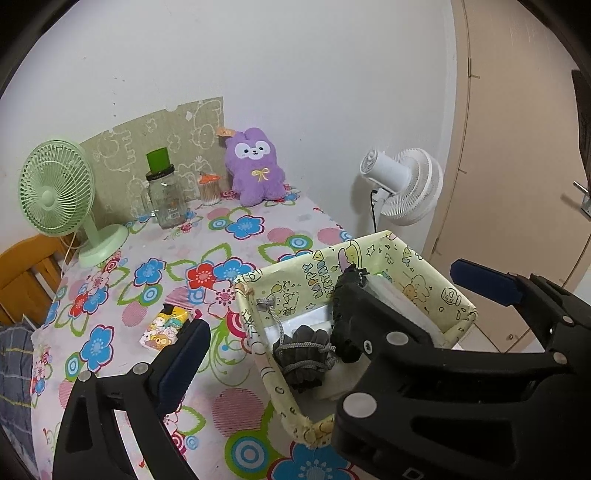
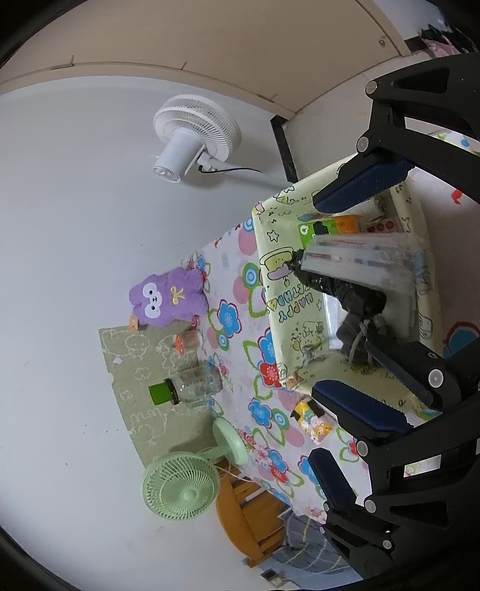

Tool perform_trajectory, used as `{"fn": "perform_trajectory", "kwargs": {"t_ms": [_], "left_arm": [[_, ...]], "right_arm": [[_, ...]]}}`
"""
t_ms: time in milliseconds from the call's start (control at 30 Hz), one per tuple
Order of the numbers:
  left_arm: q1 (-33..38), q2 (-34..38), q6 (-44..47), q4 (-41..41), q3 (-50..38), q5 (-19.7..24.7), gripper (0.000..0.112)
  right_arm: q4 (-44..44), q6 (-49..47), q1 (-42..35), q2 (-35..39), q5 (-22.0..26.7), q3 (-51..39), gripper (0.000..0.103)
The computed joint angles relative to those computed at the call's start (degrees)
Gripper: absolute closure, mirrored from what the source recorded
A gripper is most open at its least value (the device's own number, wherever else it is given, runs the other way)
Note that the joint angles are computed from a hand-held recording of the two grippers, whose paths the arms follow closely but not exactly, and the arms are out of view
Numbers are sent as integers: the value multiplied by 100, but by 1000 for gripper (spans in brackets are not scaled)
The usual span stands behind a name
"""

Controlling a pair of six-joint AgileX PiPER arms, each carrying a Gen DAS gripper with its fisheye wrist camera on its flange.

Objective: Organize soft objects
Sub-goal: 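Withdraw both tools from the box toward the cartoon snack packet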

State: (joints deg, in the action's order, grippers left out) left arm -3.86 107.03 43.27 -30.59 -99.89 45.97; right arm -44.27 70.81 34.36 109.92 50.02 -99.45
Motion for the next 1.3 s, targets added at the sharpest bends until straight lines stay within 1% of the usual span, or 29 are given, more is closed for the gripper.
{"fn": "perform_trajectory", "kwargs": {"t_ms": [400, 767, 1033, 1300], "left_arm": [[320, -386, 282, -257, 375, -143, 14], [689, -573, 609, -531, 504, -104, 14], [945, -513, 665, -524, 406, -65, 14], [1255, -237, 774, -635, 74, 153, 15]], "right_arm": [[-300, 59, 453, 152, 536, -500, 9], [-406, -34, 784, 476, 888, -1180, 9], [-337, -312, 945, 934, 1140, -1965, 9], [-81, -820, 1014, 1562, 1451, -3074, 9]]}}
